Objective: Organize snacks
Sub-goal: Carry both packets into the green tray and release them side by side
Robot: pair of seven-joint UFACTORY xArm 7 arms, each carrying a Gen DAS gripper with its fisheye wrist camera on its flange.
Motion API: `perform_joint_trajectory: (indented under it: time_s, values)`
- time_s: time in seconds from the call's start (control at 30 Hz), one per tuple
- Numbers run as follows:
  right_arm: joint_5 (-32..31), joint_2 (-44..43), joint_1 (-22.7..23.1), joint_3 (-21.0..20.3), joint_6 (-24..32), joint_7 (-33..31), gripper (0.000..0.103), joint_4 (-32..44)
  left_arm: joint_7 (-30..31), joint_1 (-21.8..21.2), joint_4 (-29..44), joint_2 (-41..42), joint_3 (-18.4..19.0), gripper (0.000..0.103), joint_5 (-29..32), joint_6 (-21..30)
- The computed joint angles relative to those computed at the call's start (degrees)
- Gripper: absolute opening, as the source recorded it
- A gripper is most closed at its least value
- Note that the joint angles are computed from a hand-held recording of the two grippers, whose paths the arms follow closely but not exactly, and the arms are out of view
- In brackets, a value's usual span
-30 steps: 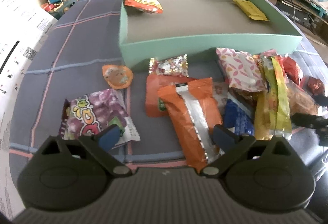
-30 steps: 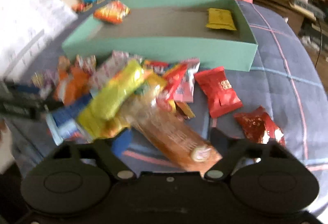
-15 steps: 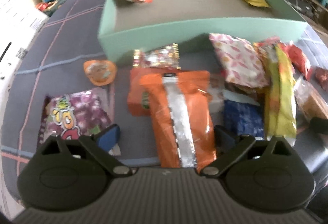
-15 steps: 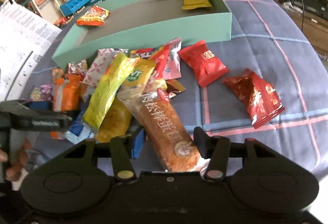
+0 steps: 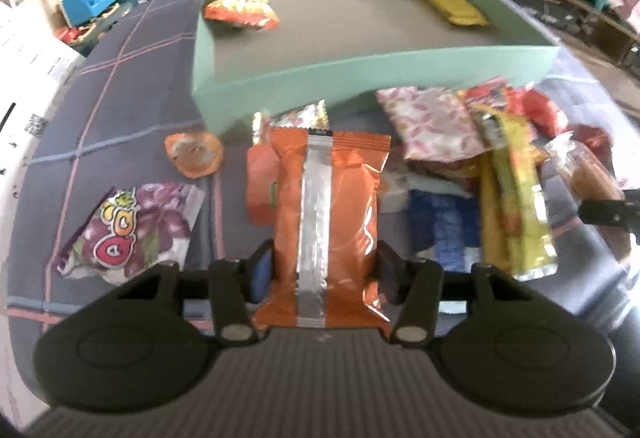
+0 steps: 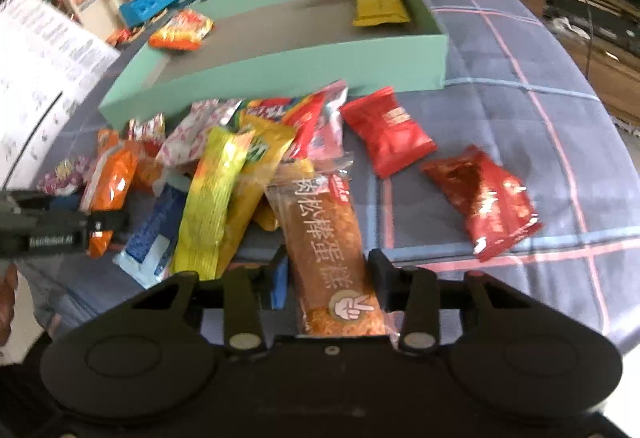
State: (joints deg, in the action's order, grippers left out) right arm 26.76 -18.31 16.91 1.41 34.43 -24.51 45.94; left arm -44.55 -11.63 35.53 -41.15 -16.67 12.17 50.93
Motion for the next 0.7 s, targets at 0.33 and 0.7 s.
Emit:
perform_joint_trajectory:
  time_s: [0.33,0.7]
  values:
    - [4.15,1.37,-1.93,-2.37,2.2,1.13,0.04,5.79,3.01,2.04,3.8,-3.12,3.2,0.052,-1.46,-2.59]
    - [5.05,19.59,-4.01,1.94,3.3,6.23,0.04,28.98,6.44,10.92,17.99,15.29,4.86,0.052,5.18,-7.47]
